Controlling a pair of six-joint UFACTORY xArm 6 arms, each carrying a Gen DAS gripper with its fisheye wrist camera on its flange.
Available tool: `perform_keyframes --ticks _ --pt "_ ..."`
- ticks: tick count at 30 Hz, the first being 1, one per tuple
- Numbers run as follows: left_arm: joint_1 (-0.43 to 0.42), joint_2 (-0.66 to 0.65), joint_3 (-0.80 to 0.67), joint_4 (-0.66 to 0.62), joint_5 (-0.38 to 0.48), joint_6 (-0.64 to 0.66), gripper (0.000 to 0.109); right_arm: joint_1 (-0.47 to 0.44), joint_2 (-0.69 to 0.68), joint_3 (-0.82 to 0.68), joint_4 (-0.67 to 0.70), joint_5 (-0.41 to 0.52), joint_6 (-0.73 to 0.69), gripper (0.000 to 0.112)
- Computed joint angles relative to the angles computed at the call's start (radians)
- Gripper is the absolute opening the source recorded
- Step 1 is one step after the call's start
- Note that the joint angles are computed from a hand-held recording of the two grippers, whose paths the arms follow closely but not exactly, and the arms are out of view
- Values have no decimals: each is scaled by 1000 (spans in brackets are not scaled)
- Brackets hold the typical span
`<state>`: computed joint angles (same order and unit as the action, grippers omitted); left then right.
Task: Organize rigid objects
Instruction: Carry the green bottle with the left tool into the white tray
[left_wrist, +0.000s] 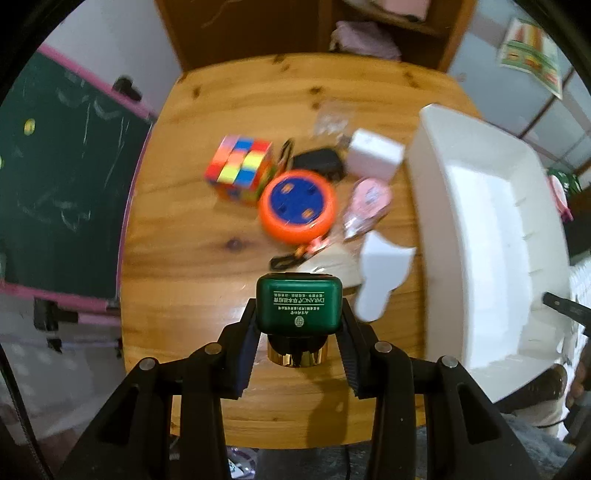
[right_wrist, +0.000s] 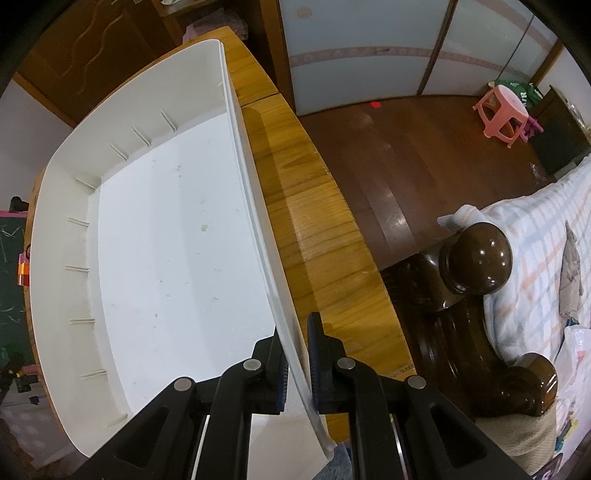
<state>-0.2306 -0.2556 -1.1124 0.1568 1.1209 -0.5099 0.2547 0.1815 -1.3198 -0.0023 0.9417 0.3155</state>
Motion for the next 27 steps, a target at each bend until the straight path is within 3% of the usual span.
perform_keyframes --ticks 12,27 --pt "-84 108 -179 -68 -50 142 43 -7 -11 30 28 -40 -38 8" --pt "-175 332 -345 -125 -14 259 43 -19 -2 17 87 -26 -96 5"
